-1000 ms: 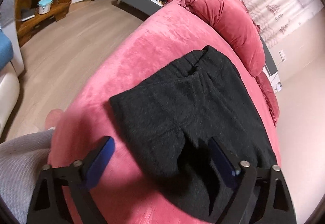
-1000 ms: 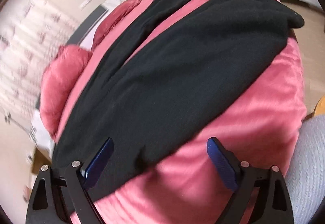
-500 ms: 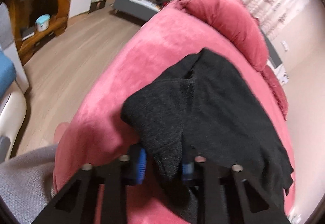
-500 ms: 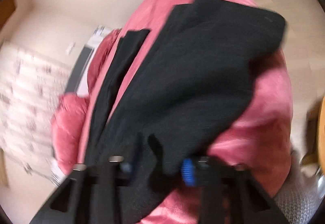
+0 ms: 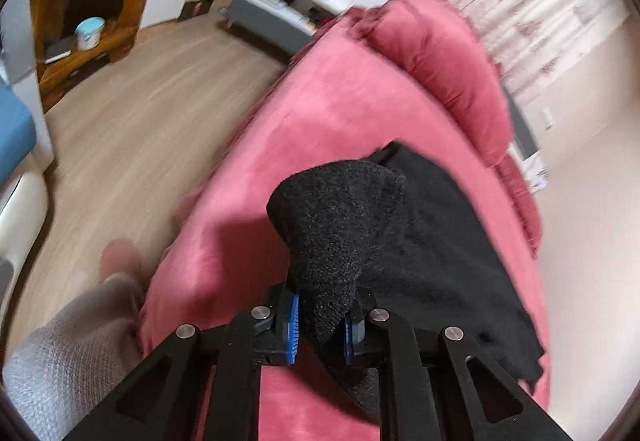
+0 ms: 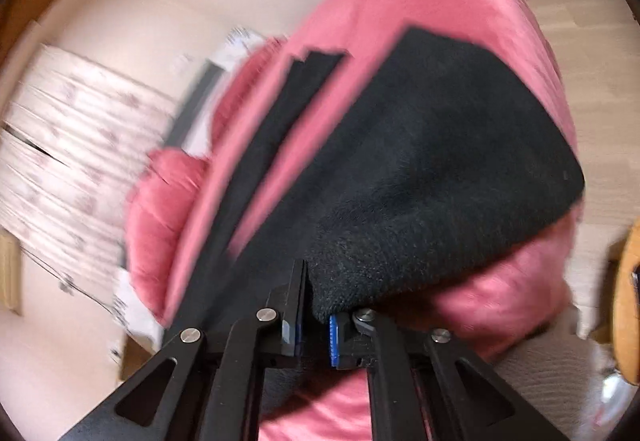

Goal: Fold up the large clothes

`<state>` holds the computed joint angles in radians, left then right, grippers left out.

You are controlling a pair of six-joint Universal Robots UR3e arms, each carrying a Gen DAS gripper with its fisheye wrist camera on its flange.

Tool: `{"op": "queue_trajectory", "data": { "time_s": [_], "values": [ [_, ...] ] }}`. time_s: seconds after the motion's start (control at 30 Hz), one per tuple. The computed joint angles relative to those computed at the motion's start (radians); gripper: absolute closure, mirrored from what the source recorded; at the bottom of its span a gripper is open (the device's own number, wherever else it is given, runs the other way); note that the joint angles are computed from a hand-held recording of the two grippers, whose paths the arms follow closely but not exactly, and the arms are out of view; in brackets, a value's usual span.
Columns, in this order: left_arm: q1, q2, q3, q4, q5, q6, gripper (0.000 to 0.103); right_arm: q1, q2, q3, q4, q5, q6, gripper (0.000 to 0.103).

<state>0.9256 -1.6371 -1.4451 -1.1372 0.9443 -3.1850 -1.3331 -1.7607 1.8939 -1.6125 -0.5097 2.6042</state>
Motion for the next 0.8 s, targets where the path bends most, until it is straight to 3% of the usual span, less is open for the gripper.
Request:
{"op": "queue_trajectory", "data": {
  "time_s": [0.03,0.07,0.1,0.17,0.27,0.4,0.5,0.63,0.8],
  "values": [
    [-0.018,-0.015,-0.011,0.008,0.039,0.008,0.085,0.024,0.033,-0.026,-0.021,-0.057,0.047,0.082],
    [-0.020,-0.017,-0.032,0.025,0.048,0.015,0.082,0.030,0.055,-0.046,-0.010,-0.091,0.071,0.066],
    [-0.024,-0.010,-0.051,0.041,0.057,0.020,0.079,0.025,0.075,-0.070,0.017,-0.105,0.087,0.061],
    [-0.021,-0.005,-0.046,0.025,0.073,0.015,0.062,-0.005,0.099,-0.116,0.104,-0.092,0.046,0.061],
    [0.027,0.049,-0.082,0.038,0.050,-0.028,0.051,-0.075,0.100,-0.160,0.162,-0.098,-0.005,0.061],
    [-0.005,0.174,-0.199,0.285,0.280,-0.122,0.052,-0.127,0.084,-0.153,-0.037,-0.151,0.105,0.061],
    [-0.020,0.206,-0.209,0.302,0.261,-0.103,0.047,-0.131,0.146,-0.191,-0.191,-0.156,0.189,0.061],
    [-0.189,0.156,-0.165,0.322,0.326,-0.015,0.044,-0.001,0.260,-0.307,-0.329,-0.234,0.272,0.060],
    [-0.445,0.033,-0.093,0.375,0.408,0.095,0.038,0.201,0.479,-0.543,-0.503,-0.416,0.352,0.042]
  ]
}}
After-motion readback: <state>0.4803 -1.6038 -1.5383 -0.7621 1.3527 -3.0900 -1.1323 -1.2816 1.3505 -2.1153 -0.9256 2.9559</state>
